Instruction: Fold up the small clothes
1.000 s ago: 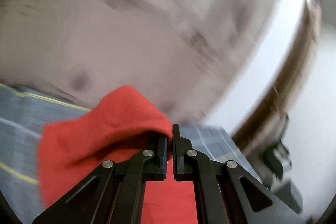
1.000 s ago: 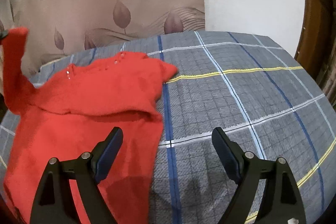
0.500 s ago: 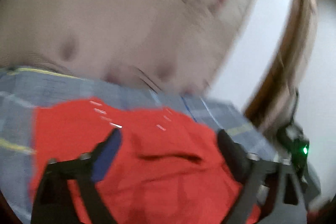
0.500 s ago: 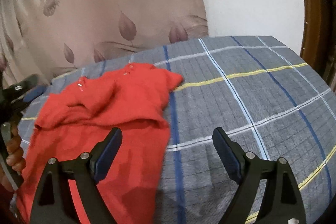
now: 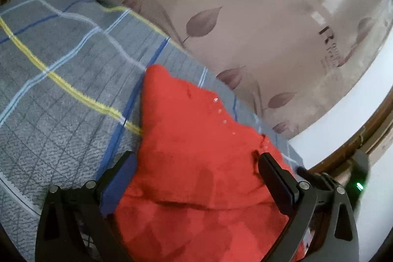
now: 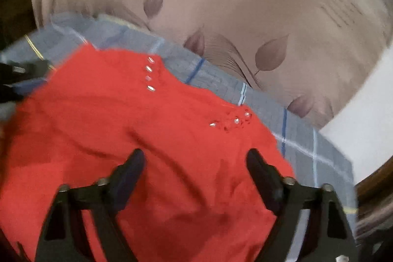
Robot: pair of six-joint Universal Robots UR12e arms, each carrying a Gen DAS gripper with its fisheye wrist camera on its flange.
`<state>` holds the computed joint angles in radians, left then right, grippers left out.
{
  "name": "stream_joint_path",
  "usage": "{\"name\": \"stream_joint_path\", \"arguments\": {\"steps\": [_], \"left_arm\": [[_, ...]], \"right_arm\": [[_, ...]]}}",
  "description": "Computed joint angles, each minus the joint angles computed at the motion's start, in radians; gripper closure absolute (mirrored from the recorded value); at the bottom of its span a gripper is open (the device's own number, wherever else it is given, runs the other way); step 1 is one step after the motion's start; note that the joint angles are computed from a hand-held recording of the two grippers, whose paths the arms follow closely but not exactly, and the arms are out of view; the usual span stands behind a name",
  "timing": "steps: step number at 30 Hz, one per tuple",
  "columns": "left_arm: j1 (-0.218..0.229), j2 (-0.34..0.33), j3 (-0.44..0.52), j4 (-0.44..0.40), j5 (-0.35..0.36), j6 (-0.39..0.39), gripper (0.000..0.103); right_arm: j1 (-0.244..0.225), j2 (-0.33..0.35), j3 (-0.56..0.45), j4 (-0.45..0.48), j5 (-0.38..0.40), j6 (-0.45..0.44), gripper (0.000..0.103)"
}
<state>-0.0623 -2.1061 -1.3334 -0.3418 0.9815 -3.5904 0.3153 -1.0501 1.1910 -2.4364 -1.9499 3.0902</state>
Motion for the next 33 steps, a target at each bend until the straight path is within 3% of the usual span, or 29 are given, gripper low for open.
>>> {"name": "stream_joint_path", "arguments": {"steps": [1, 2, 4, 6, 7, 9, 13, 14, 15, 16, 18, 20, 23, 26, 29, 30, 32, 33], "left_arm": [[0.0, -0.001, -0.002, 0.007, 0.0, -0.001, 0.004], [0.001, 0.001, -0.005, 0.008, 0.003, -0.001, 0.004], [0.001, 0.002, -0.007, 0.011, 0.003, -0.005, 0.004], [-0.001, 0.003, -0.004, -0.003, 0.014, 0.004, 0.004], [-0.004, 0.003, 0.0, -0.014, 0.021, 0.01, 0.004], [-0.004, 0.004, 0.001, -0.019, 0.024, 0.013, 0.004], [-0.004, 0.005, 0.0, -0.019, 0.025, 0.012, 0.004], [-0.004, 0.006, -0.001, -0.02, 0.028, 0.012, 0.004], [-0.004, 0.006, -0.002, -0.019, 0.028, 0.011, 0.004], [-0.003, 0.007, -0.003, -0.017, 0.027, 0.01, 0.004], [-0.003, 0.007, -0.005, -0.013, 0.027, 0.006, 0.004], [-0.002, 0.007, -0.005, -0.013, 0.026, 0.006, 0.004], [-0.002, 0.007, -0.005, -0.015, 0.027, 0.007, 0.004], [-0.002, 0.006, -0.005, -0.01, 0.025, 0.004, 0.004], [-0.003, 0.006, -0.005, -0.011, 0.027, 0.004, 0.004], [-0.003, 0.006, -0.004, -0.013, 0.029, 0.005, 0.004], [-0.001, 0.006, -0.007, -0.004, 0.024, 0.002, 0.004], [0.0, 0.005, -0.01, 0.012, 0.02, -0.008, 0.007]], "right_arm": [[-0.02, -0.007, 0.005, 0.015, 0.038, 0.084, 0.098], [-0.045, -0.029, 0.033, -0.011, 0.092, 0.188, 0.099], [-0.1, -0.095, 0.15, -0.15, 0.186, 0.398, 0.099], [-0.159, -0.151, 0.261, -0.253, 0.335, 0.562, 0.099], [-0.177, -0.168, 0.298, -0.283, 0.38, 0.602, 0.099], [-0.188, -0.19, 0.34, -0.29, 0.39, 0.616, 0.095], [-0.145, -0.195, 0.316, -0.279, 0.3, 0.49, 0.088], [-0.144, -0.193, 0.308, -0.28, 0.31, 0.493, 0.076], [-0.149, -0.195, 0.307, -0.288, 0.325, 0.518, 0.049], [-0.155, -0.199, 0.317, -0.309, 0.327, 0.546, 0.032], [-0.175, -0.214, 0.348, -0.336, 0.343, 0.602, 0.033], [-0.224, -0.24, 0.422, -0.435, 0.474, 0.724, 0.031], [-0.27, -0.256, 0.487, -0.548, 0.578, 0.857, 0.031], [-0.283, -0.256, 0.48, -0.509, 0.569, 0.848, 0.031], [-0.303, -0.232, 0.458, -0.498, 0.657, 0.868, 0.031], [-0.303, -0.222, 0.441, -0.474, 0.673, 0.859, 0.033], [-0.297, -0.207, 0.407, -0.419, 0.685, 0.807, 0.071], [-0.292, -0.198, 0.381, -0.368, 0.691, 0.788, 0.096]]}}
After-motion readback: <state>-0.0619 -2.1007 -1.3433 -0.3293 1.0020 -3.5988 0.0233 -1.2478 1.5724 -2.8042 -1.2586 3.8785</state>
